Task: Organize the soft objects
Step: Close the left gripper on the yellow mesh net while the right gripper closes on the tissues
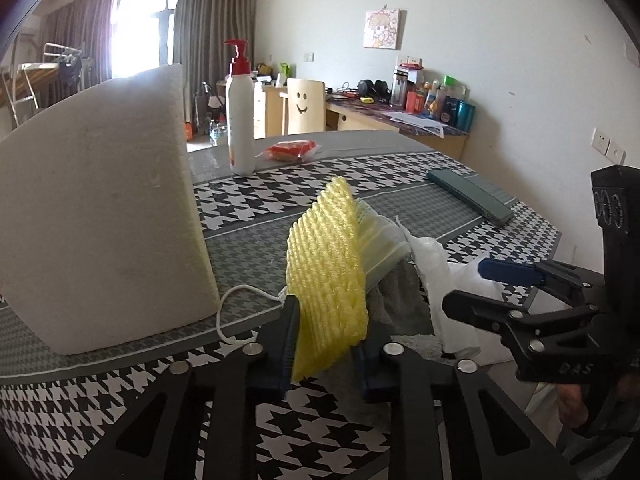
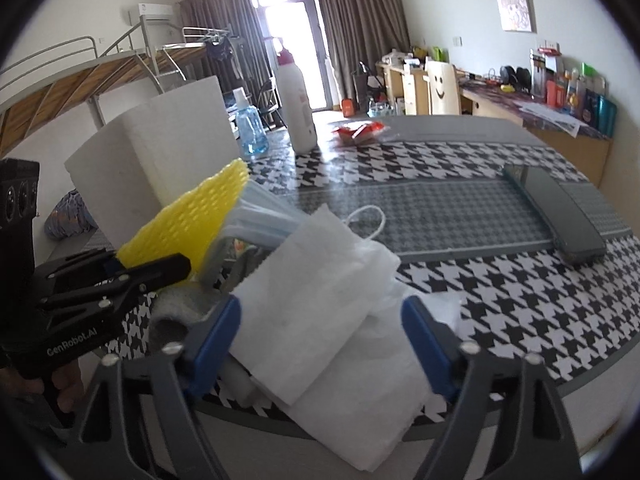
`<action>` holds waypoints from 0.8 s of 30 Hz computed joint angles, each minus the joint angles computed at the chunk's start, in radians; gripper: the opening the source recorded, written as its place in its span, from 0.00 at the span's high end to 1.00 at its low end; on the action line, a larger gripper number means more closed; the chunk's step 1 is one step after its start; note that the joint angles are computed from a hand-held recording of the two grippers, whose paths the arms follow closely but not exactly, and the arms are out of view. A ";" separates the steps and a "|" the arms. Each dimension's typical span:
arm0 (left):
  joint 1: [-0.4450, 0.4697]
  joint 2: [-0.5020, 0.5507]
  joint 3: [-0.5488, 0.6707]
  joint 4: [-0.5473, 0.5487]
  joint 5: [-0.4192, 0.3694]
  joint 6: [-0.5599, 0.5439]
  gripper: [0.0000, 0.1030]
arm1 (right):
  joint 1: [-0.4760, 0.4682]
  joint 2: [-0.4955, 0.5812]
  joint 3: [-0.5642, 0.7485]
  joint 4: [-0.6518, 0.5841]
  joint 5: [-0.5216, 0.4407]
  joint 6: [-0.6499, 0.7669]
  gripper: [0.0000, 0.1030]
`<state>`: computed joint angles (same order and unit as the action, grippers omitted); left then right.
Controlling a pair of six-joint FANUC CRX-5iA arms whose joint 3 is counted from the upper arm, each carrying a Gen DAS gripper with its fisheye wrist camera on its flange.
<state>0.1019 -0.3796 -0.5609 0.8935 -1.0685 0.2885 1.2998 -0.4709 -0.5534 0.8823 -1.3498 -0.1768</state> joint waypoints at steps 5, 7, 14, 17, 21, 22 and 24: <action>-0.006 0.000 -0.004 0.007 0.005 -0.015 0.77 | 0.008 -0.001 0.009 -0.040 -0.034 -0.014 0.31; -0.004 0.000 -0.008 0.012 0.007 -0.023 0.77 | 0.030 0.003 0.015 -0.039 -0.076 -0.031 0.31; 0.019 -0.008 -0.025 0.041 -0.009 -0.065 0.77 | 0.031 0.038 0.056 -0.094 -0.151 -0.061 0.22; 0.030 -0.007 -0.028 0.045 -0.012 -0.073 0.78 | 0.014 0.053 0.070 -0.117 -0.138 -0.055 0.22; 0.034 -0.005 -0.027 0.048 -0.017 -0.073 0.82 | 0.000 0.071 0.088 -0.138 -0.141 -0.050 0.22; 0.036 -0.003 -0.027 0.049 -0.021 -0.074 0.82 | 0.002 0.073 0.090 -0.142 -0.145 -0.054 0.22; 0.037 -0.001 -0.026 0.048 -0.020 -0.071 0.82 | -0.008 0.085 0.103 -0.153 -0.148 -0.046 0.22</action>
<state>0.1388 -0.3802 -0.5867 0.9418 -1.0890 0.2174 1.2921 -0.3855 -0.4504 0.7295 -1.4977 -0.2227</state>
